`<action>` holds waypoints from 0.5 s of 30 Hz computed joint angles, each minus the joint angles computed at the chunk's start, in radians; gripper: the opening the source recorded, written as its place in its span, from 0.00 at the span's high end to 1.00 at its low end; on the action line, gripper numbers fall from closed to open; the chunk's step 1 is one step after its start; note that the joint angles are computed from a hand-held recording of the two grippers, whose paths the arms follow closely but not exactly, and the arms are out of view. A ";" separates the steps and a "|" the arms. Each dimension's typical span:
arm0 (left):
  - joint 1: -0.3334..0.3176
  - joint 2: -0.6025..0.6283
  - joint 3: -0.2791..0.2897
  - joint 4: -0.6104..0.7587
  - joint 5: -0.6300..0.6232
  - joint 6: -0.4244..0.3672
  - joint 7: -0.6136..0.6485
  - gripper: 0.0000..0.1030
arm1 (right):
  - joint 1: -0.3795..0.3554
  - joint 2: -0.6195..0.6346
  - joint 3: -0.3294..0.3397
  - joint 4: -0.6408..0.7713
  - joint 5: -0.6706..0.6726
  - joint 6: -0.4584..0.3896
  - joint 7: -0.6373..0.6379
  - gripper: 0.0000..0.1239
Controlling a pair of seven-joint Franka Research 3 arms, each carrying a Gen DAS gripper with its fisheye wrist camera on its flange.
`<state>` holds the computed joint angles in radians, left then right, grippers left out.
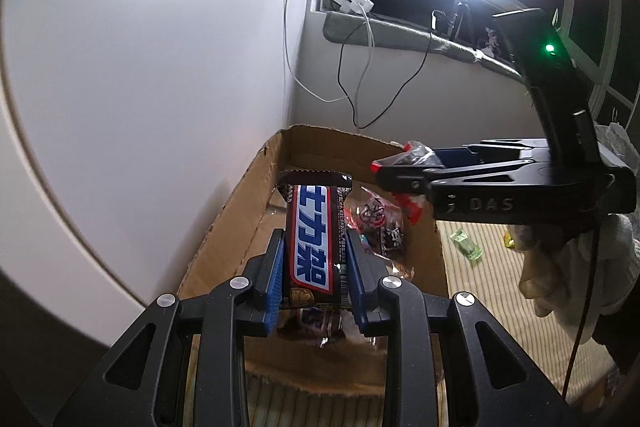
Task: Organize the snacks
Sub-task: 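Carry the chocolate bar and dark candy bag in both grippers over the box, then open both grippers to drop the chocolate bar and candy bag into the box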
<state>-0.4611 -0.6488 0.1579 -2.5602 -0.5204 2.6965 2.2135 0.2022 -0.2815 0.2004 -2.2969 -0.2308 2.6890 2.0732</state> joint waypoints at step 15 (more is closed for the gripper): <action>0.015 0.042 -0.022 0.023 -0.002 0.017 -0.015 0.74 | 0.013 0.079 -0.036 0.046 0.007 0.004 -0.021 0.52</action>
